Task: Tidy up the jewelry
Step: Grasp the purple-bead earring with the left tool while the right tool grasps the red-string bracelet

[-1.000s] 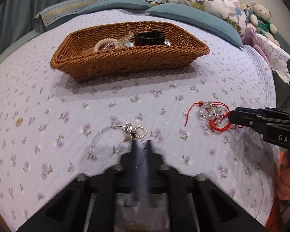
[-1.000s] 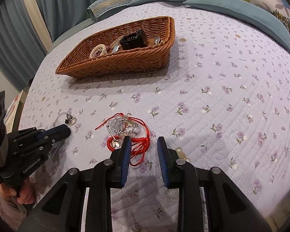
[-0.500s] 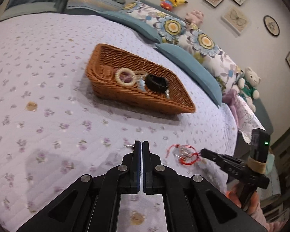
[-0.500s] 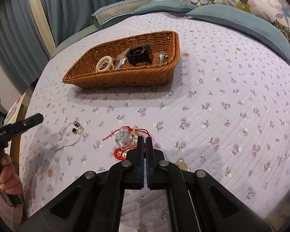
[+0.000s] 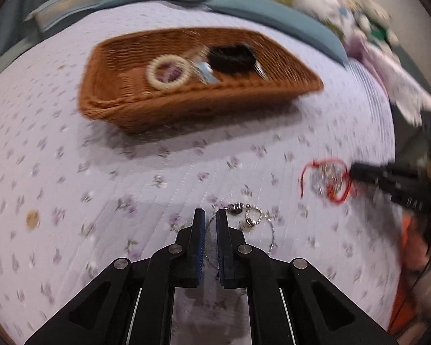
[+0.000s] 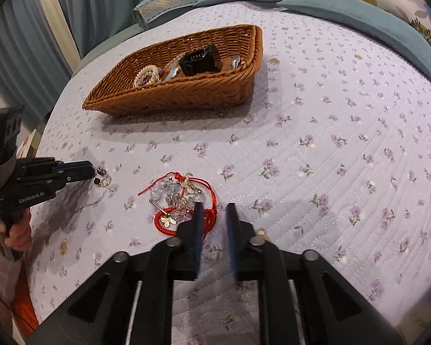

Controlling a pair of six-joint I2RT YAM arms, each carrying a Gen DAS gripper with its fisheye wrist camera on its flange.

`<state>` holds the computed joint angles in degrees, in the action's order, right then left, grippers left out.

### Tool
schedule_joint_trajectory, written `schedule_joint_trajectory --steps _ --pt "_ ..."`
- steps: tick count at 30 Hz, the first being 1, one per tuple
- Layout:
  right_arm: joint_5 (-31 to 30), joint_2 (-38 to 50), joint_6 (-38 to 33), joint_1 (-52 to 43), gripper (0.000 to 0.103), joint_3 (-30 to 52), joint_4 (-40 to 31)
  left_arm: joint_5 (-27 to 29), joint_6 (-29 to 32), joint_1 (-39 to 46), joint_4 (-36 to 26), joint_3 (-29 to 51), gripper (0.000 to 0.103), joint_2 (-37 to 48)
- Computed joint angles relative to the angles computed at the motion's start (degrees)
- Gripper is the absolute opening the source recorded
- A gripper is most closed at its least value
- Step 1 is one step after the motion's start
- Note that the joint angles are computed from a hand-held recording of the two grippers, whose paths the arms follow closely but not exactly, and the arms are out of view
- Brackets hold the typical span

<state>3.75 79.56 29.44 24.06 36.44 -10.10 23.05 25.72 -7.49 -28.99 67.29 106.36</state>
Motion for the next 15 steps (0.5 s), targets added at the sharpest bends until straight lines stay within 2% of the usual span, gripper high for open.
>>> schedule_joint_trajectory --steps 1,4,8,9,12,15 --pt "-0.5 0.3 -0.3 -0.2 0.028 -0.1 0.3 -0.5 1.6 -0.4 -0.7 0.8 0.007 0.7" --pt "-0.4 1.2 -0.8 0.2 0.029 0.6 0.3 0.1 4.5 -1.0 -2.3 2.7 0.013 2.1" --pt "-0.7 2.7 -1.1 0.0 0.029 1.2 0.6 -0.3 7.6 -2.7 -2.9 3.1 0.038 2.2" --pt "-0.8 2.9 -1.2 -0.1 0.029 1.4 0.7 -1.1 7.9 -3.7 -2.0 2.7 0.041 2.0" --pt "-1.2 3.2 -1.6 -0.5 0.029 1.6 0.6 -2.8 7.9 -5.4 -0.7 3.7 0.041 3.2" --pt "-1.6 3.3 -2.1 -0.8 0.029 1.6 0.8 -1.2 8.2 -5.3 -2.8 7.6 0.040 6.0"
